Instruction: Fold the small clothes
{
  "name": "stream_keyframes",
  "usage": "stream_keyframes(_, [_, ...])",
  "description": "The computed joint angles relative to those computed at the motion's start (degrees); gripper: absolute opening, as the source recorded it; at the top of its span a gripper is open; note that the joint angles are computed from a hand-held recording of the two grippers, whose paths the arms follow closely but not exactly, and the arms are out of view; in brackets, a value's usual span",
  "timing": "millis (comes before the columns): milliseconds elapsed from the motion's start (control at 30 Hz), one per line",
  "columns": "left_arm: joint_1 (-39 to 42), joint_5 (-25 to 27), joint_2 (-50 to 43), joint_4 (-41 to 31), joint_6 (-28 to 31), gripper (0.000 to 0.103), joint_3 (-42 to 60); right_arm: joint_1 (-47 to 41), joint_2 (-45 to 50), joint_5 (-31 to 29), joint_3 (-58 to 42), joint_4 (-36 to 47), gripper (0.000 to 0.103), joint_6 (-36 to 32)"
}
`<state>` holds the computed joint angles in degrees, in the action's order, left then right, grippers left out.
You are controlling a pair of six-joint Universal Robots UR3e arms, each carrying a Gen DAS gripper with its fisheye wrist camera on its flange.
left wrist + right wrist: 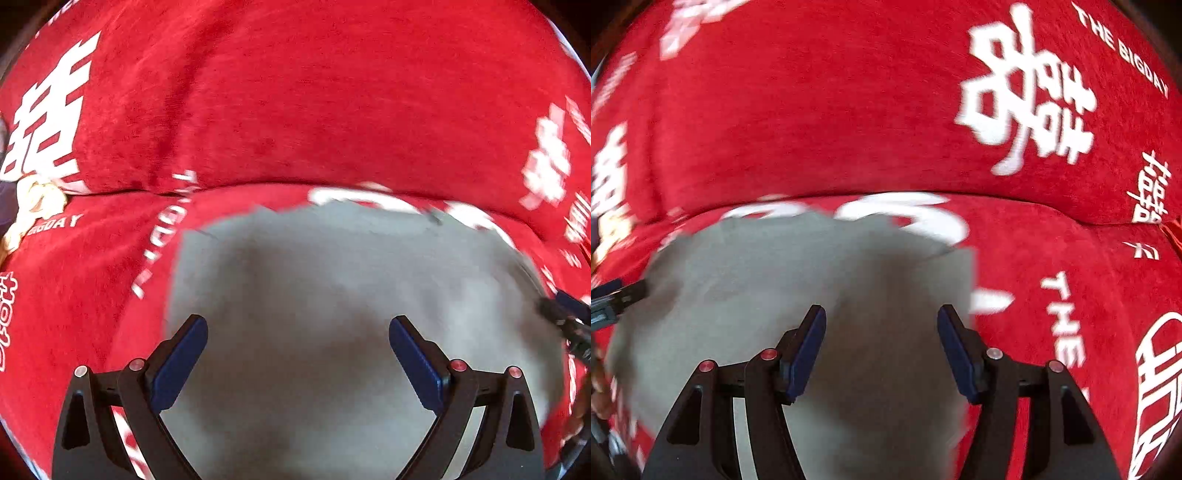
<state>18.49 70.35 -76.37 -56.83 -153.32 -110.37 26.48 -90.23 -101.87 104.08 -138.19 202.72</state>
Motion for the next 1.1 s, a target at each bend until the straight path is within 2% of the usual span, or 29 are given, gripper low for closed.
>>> stream_keyframes(67, [0.42, -1.42, 8.27, -0.47, 3.01, 0.099, -6.84, 6.07, 1.39, -2.15, -0.34, -0.9, 0.069, 1.83])
stream_keyframes(167, [-0.06, 0.43, 16.72, -0.03, 3.93, 0.099, -13.47, 12.95, 4.66, -6.14, -0.91, -1.62, 0.069, 4.13])
stream_keyframes(200, [0.52, 1.42, 19.19, 0.2, 4.9, 0.099, -16.05, 13.65, 5.93, -6.29, -0.74, -1.87, 0.068, 4.32])
stream_keyframes(300, [4.47, 3.43, 23.55, 0.17, 8.88, 0.099, -20.69, 16.61, 4.04, -11.98, 2.91, -1.48, 0.069, 4.6])
stream_keyframes(333, [9.05, 0.99, 26.39, -2.97, 12.22, 0.099, -21.68, 15.83, 2.53, -11.66, 4.12, -1.35, 0.069, 4.66])
stream_keyframes(367, [15.01, -2.93, 29.51, -9.03, 16.78, 0.099, -21.41, 15.07, -0.25, -11.39, 6.63, -1.3, 0.071, 5.73])
stream_keyframes(433, [23.72, -6.62, 32.67, -17.64, 23.42, 0.099, -19.9, 13.48, -6.14, -12.13, 11.3, 0.44, 0.073, 7.94])
stream_keyframes(500, [29.35, -8.55, 33.78, -23.47, 27.65, 0.099, -17.92, 9.6, -13.38, -9.04, 16.54, 0.8, 0.073, 8.18])
stream_keyframes(533, [31.34, -9.01, 34.26, -25.95, 28.58, 0.099, -16.74, 9.72, -15.1, -9.37, 16.71, 2.05, 0.073, 9.59])
stream_keyframes(600, [31.77, -9.27, 35.19, -27.45, 27.1, 0.099, -15.64, 13.21, -13.59, -14.2, 13.3, 5.56, 0.074, 14.02])
stream_keyframes(733, [28.36, -12.57, 39.5, -34.9, 25.73, 0.099, -13.81, 18.89, -7.27, -11.3, 8.58, -0.95, 0.074, 15.15])
stream_keyframes(800, [20.58, -10.21, 38.3, -28.58, 19.57, 0.099, -15.8, 20.16, -3.66, -9.09, 6.71, -2.7, 0.074, 13.36])
stream_keyframes(833, [18.31, -8.93, 37.82, -26.13, 18.05, 0.099, -16.89, 21.6, -0.31, -10.05, 4.76, -2.69, 0.073, 13.23])
stream_keyframes(900, [10.96, -2.63, 34.78, -14.08, 12.28, 0.1, -21.43, 22.36, 3.06, -11.56, 3.68, -2.31, 0.073, 13.97])
stream_keyframes(933, [10.57, -1.48, 34.04, -11.71, 13.43, 0.103, -23.36, 22.24, 2.89, -11.54, 4.73, -3.25, 0.073, 13.98])
stream_keyframes(967, [12.58, -2.43, 35.03, -13.29, 14.92, 0.103, -23.75, 22.25, 1.73, -12.16, 6.99, -5.59, 0.073, 13.42])
stream_keyframes(1000, [16.26, -4.78, 37.49, -17.58, 18.27, 0.103, -23.4, 22.33, 0.73, -12.82, 7.73, -4.96, 0.073, 13.28])
stream_keyframes(1100, [23.44, -6.45, 41.81, -24.63, 25.92, 0.103, -22.73, 21.1, -4.67, -13.26, 12.5, -3.65, 0.073, 11.61])
